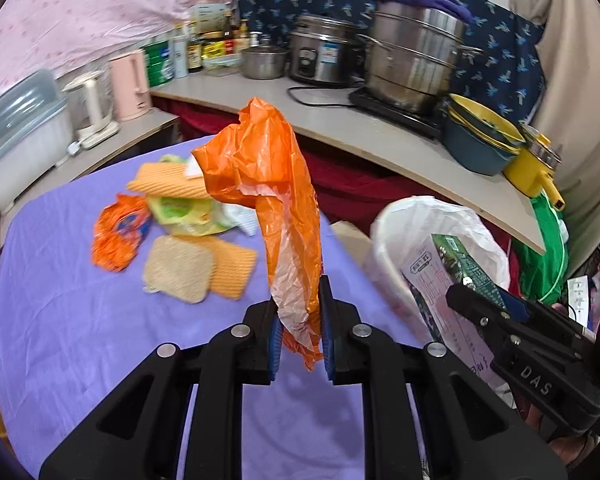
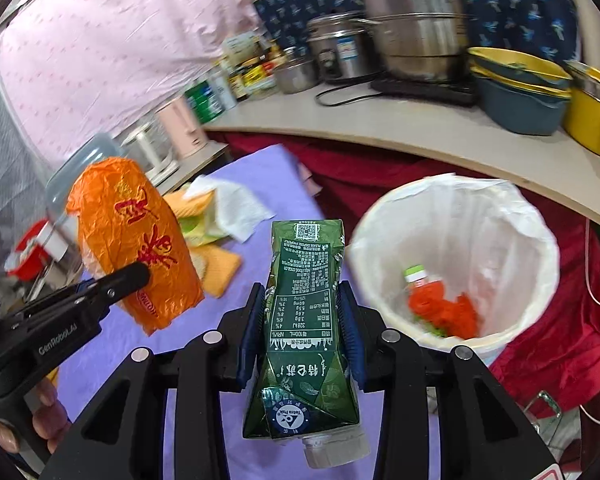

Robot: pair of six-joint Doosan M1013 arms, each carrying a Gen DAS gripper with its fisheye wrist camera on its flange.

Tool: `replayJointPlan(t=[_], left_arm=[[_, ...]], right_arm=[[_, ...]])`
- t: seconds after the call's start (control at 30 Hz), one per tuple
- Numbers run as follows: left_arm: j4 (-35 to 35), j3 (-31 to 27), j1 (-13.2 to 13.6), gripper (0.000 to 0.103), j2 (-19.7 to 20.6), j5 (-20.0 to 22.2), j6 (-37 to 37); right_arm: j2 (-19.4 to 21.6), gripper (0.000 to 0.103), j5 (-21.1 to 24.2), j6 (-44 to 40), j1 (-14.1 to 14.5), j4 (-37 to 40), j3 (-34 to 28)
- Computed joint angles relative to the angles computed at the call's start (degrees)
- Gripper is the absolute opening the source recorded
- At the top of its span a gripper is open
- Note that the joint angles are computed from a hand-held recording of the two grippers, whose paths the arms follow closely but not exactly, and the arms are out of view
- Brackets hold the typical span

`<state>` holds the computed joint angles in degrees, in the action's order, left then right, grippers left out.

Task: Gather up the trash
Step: 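Carry the orange bag and milk carton over the bin and open both tools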

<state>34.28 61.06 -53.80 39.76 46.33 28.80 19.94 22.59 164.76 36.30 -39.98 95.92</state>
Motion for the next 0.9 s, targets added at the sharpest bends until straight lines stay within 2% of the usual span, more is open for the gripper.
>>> replayJointPlan(t=[0.23, 0.37, 0.53, 0.67, 0.8, 0.9], left_arm=[[-6.5, -11.7, -1.0, 0.016, 6.6, 2.2, 11.3], [-11.2, -18.7, -1.3, 0.016, 10.5, 4.2, 17.3], [-15.7, -28.9, -1.5, 0.016, 16.4, 8.7, 23.9], [-19.4, -35.3, -1.1, 0.018, 20.0, 11.9, 26.8], [-19.8, -40.0, -1.0, 0.019, 22.8, 14.6, 28.1], [-19.1, -41.7, -1.0, 0.029, 23.7, 15.6, 28.3]], right_arm=[[-2.2, 0.036, 1.5, 9.5, -3.1, -7.0, 3.9], [-2.7, 0.036, 1.7, 12.2, -4.8, -8.5, 5.3], [-2.5, 0.036, 1.7, 13.6, -7.0, -7.9, 6.1], [-2.0, 0.036, 1.6, 13.8, -8.2, -6.7, 6.3], [-1.5, 0.036, 1.5, 13.7, -9.0, -6.1, 6.2], [-1.2, 0.036, 1.5, 13.5, -9.3, -5.7, 6.0]])
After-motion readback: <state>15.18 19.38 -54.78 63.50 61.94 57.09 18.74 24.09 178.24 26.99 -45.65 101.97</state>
